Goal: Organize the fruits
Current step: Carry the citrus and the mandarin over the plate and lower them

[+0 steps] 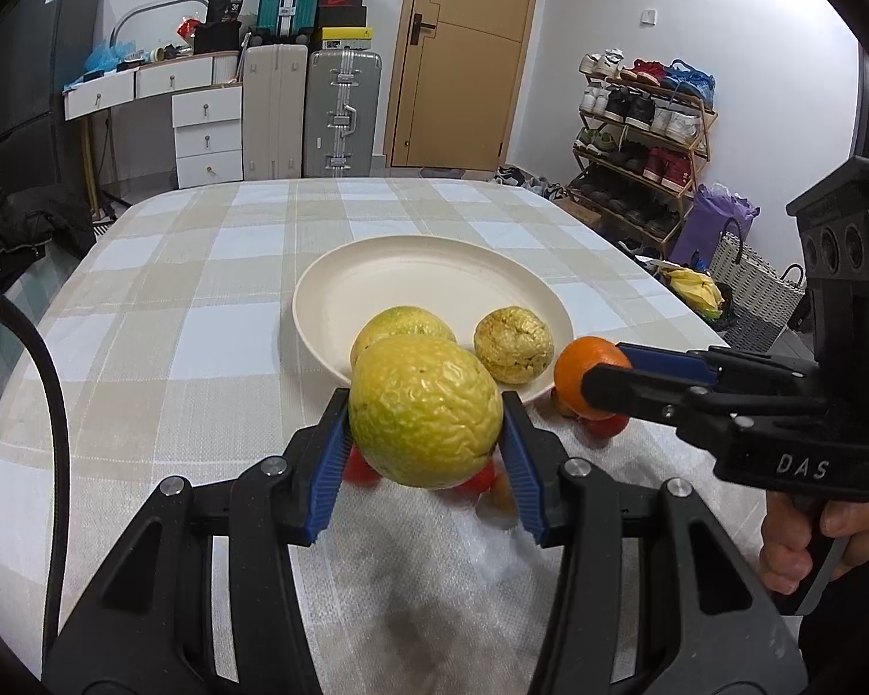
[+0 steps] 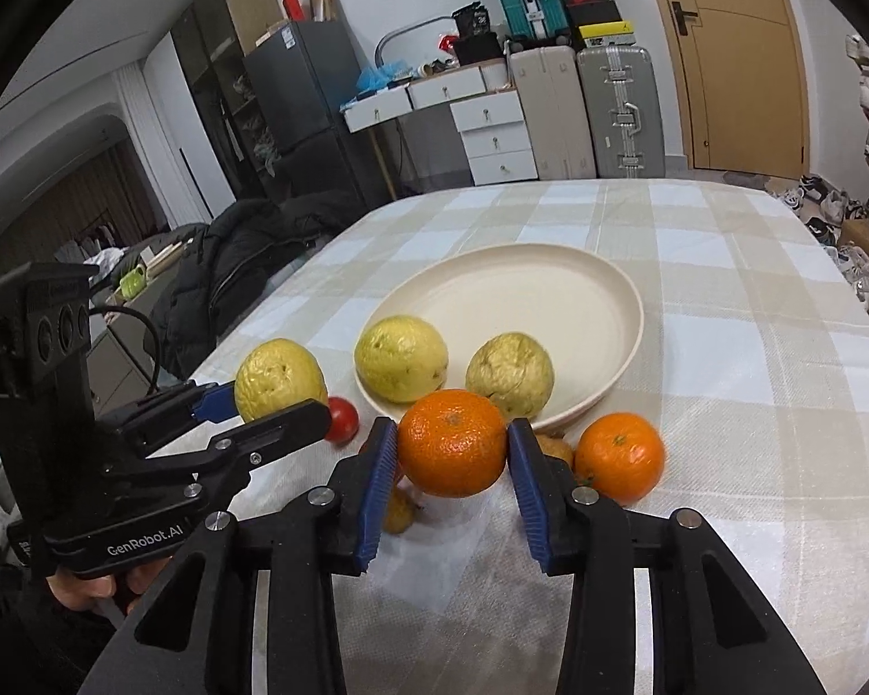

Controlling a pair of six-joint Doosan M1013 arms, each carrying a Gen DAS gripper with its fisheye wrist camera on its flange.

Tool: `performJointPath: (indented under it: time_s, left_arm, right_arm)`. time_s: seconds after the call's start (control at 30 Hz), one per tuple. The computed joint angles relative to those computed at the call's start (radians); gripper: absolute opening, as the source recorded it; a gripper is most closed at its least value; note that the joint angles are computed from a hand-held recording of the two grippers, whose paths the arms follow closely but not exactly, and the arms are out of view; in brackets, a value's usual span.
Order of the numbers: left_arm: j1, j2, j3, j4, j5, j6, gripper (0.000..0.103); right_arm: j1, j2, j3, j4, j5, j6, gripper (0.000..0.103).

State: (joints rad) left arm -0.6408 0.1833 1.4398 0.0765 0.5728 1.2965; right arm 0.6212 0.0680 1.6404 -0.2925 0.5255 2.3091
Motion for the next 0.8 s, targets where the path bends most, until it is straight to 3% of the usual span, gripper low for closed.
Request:
performJointPath:
  time_s: [0.8]
  left_arm:
    - [0.001,0.116,-0.164,0.031,0.060,0.012,0.047]
  right_arm:
    - [-0.067,0.025,-0.048,0.003,0.045,0.076,0.040]
